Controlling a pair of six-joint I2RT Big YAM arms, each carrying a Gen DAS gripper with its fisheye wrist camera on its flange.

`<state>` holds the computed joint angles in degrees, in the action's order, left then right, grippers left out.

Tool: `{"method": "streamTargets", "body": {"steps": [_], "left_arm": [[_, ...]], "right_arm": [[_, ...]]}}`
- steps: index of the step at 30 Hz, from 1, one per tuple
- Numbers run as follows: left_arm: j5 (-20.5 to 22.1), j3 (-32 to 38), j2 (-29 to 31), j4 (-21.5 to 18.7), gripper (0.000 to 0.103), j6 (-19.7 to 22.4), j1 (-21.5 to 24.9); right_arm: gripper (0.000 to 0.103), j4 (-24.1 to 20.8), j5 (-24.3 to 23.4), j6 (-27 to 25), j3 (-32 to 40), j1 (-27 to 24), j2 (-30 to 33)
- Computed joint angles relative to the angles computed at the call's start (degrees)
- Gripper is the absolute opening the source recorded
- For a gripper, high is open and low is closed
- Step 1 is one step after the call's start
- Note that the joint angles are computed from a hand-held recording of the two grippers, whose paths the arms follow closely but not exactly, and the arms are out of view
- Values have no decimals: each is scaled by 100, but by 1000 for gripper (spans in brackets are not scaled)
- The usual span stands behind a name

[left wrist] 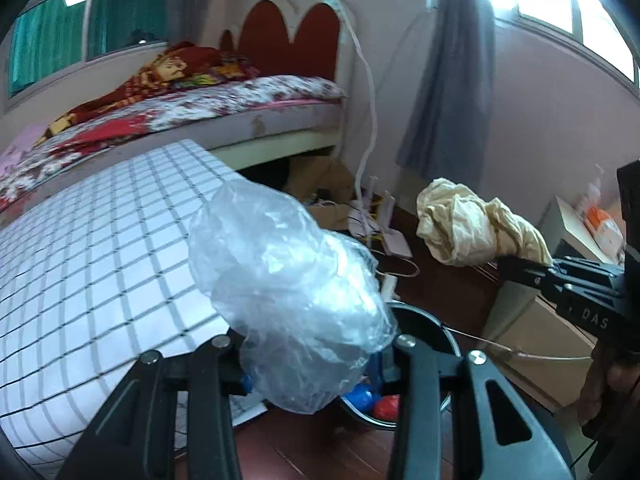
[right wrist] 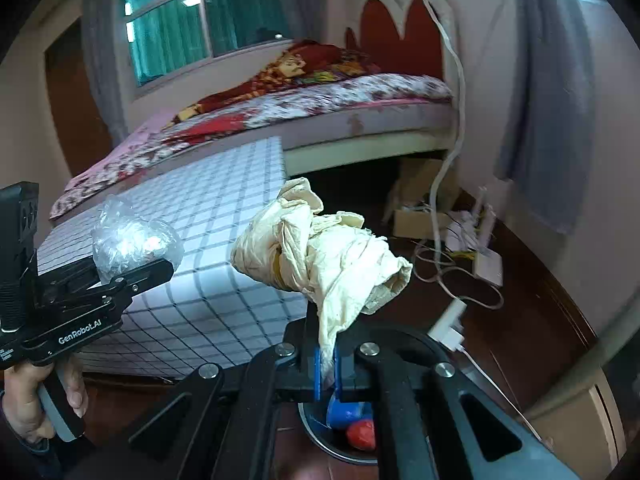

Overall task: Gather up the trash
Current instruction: 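Carry the clear bag and beige paper over the black bin, then open both tools to drop the clear bag and beige paper into the bin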

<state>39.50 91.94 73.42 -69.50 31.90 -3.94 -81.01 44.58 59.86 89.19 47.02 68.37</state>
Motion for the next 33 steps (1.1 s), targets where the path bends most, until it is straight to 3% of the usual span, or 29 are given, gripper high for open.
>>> {"method": "streamTargets", "body": {"steps": [6, 14, 22, 30, 32, 33], "left_arm": [[-111, -388, -107, -32, 42, -2, -495], [-482, -796, -3, -243, 42, 185, -1089], [-885, -865, 327, -557, 42, 270, -1391], [-1139, -878, 603, -752, 43, 186, -1596], [-1105, -870, 693, -818, 52, 121, -1649], [-1162, -866, 751, -786, 77, 60, -1680]], "right_arm": [[5, -386, -72, 538, -578, -37, -414], [5, -345, -747, 849, -1570, -335, -906], [5, 204, -1663, 305, -2281, -943, -1045], [5, 649, -2353, -501, -2562, -1438, -784], [5, 765, -2614, -691, -2586, -1561, -708], [5, 739, -2751, -843, -2574, -1638, -601]]}}
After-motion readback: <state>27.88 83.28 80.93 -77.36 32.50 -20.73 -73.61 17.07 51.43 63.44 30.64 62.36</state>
